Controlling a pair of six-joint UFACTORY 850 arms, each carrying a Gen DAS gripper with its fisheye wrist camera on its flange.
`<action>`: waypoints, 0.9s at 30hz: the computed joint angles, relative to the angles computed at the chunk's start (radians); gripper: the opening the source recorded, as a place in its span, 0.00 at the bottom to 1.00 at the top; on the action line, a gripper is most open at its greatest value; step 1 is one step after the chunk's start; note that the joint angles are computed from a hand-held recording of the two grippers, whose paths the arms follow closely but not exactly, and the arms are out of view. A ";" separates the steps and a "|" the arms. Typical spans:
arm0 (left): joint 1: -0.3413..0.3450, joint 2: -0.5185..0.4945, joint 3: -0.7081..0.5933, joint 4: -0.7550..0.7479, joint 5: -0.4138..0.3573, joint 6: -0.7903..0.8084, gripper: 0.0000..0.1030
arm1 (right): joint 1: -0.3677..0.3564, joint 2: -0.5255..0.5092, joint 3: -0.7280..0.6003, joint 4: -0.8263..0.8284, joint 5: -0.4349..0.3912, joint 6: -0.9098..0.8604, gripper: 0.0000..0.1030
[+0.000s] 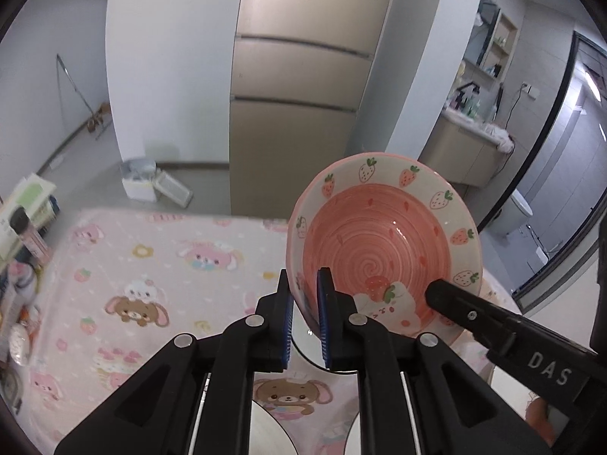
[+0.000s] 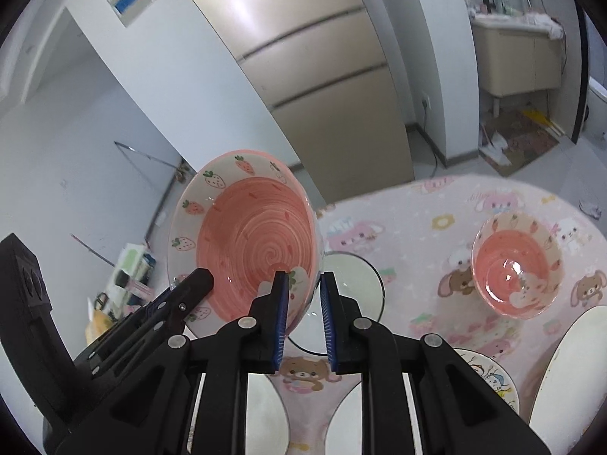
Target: Organize plates and bowls
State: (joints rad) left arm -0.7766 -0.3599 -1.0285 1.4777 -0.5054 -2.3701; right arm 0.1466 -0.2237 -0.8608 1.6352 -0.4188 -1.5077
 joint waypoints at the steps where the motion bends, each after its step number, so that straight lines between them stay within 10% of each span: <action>1: 0.008 -0.007 0.000 0.008 0.022 -0.013 0.10 | 0.008 -0.011 -0.004 0.009 0.022 -0.010 0.18; 27: 0.037 -0.140 -0.096 -0.270 0.092 0.274 0.11 | 0.077 -0.137 -0.063 -0.103 0.225 0.099 0.17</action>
